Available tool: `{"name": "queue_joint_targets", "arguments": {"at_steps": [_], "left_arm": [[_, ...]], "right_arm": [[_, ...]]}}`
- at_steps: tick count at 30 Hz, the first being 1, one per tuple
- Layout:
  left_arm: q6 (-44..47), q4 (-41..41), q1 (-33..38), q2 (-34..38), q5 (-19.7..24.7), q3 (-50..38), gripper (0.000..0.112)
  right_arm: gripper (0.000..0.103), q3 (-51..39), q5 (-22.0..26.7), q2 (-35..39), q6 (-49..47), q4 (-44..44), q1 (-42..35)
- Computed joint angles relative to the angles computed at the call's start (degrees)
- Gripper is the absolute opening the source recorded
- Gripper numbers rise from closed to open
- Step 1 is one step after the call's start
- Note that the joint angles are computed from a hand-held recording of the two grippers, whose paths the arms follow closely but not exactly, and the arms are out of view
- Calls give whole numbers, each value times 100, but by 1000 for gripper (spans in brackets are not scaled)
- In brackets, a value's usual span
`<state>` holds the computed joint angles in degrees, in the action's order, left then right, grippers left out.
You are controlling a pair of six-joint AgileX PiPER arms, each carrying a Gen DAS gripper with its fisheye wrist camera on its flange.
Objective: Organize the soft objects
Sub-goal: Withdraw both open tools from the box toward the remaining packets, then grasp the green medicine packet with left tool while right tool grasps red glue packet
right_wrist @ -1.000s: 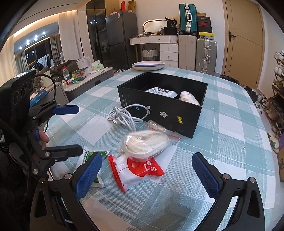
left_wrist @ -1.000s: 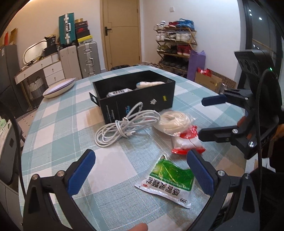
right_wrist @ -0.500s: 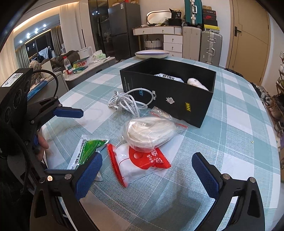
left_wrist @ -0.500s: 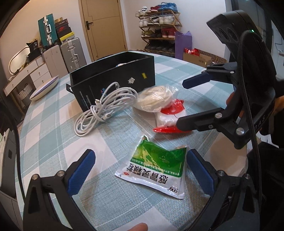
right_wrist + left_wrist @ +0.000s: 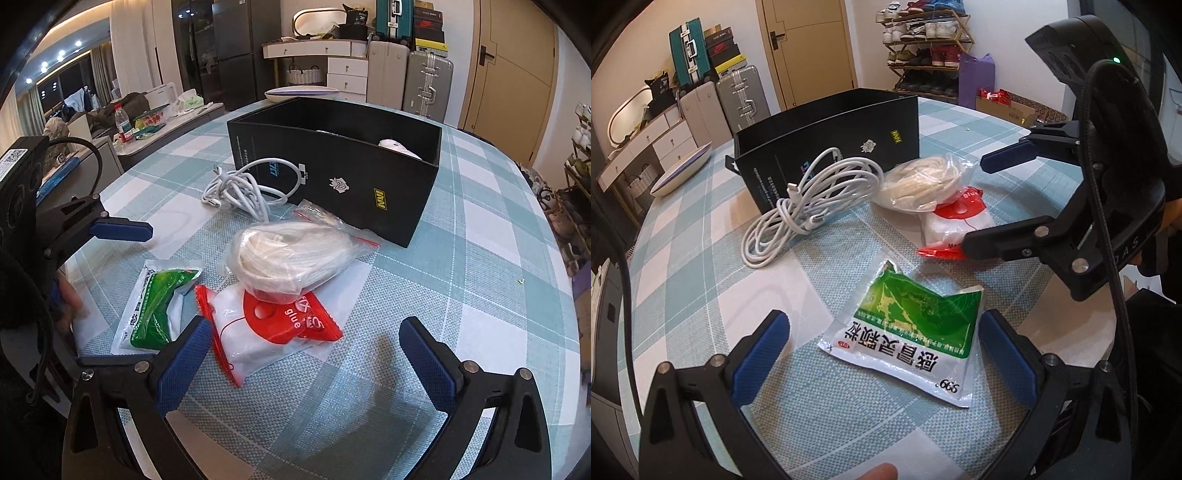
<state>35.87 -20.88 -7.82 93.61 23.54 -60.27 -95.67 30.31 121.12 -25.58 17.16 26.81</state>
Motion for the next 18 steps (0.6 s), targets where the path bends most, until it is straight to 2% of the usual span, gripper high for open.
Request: {"name": "queue_joint_targets", "arguments": {"at_steps": [11,18], "left_arm": [[-775,404,225,208,82,-254,103],[-612,200,340,251,142,-277,103]], "right_arm": [[102,30,-112,2,163,-68,35],[102,56,-141,-9,178,-79,59]]}}
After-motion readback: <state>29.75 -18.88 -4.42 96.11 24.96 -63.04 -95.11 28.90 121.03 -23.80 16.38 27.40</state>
